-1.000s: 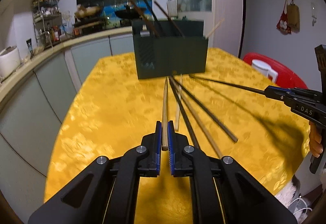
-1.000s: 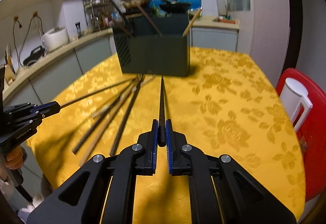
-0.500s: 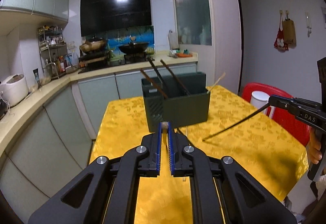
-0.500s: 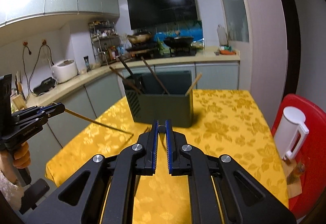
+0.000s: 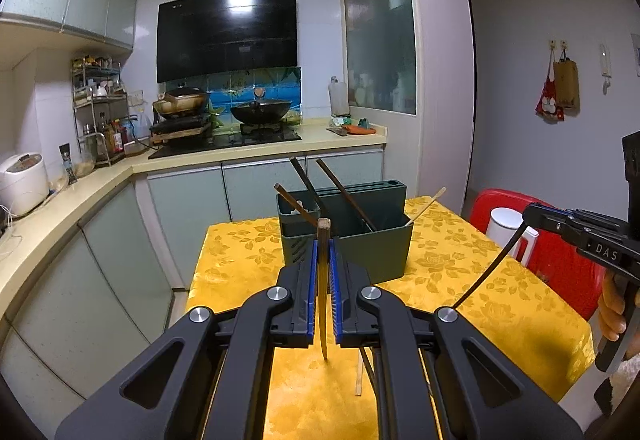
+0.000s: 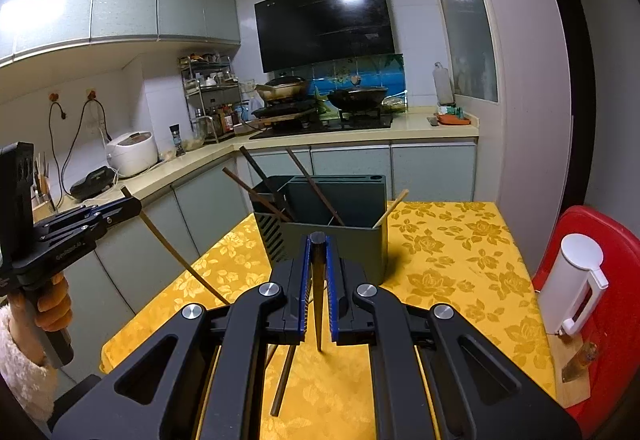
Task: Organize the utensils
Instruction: 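Lift both chopsticks and carry them up toward the green holder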
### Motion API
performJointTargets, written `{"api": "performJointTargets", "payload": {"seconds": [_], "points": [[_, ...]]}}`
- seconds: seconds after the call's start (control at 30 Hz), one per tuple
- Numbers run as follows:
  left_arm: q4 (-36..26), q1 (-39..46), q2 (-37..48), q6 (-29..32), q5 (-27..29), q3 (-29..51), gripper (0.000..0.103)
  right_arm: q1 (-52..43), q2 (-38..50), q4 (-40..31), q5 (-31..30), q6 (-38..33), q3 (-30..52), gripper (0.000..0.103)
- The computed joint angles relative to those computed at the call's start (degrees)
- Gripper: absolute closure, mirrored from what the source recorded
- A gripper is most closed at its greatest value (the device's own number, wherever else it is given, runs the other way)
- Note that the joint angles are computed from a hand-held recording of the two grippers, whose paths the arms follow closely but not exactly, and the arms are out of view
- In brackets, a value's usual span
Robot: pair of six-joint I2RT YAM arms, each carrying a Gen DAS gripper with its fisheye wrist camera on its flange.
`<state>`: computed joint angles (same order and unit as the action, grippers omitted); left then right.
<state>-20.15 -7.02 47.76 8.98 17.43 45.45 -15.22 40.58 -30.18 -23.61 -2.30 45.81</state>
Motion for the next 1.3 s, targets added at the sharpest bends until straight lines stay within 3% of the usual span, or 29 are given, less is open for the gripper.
{"api": "performJointTargets", "payload": {"seconds": [0.73,1.3], "points": [[-3.90,-4.99,11.19,-0.89,-3.35,14.09,0.097,-0.27,14.61,-2.07,1.55,-0.57,14.22,0.095],[-7.97,-9.90,27.56,-5.90,-6.36,36.68,0.097,3.08,28.65,-2.59,7.28,1.01,31.97,0.095]]}}
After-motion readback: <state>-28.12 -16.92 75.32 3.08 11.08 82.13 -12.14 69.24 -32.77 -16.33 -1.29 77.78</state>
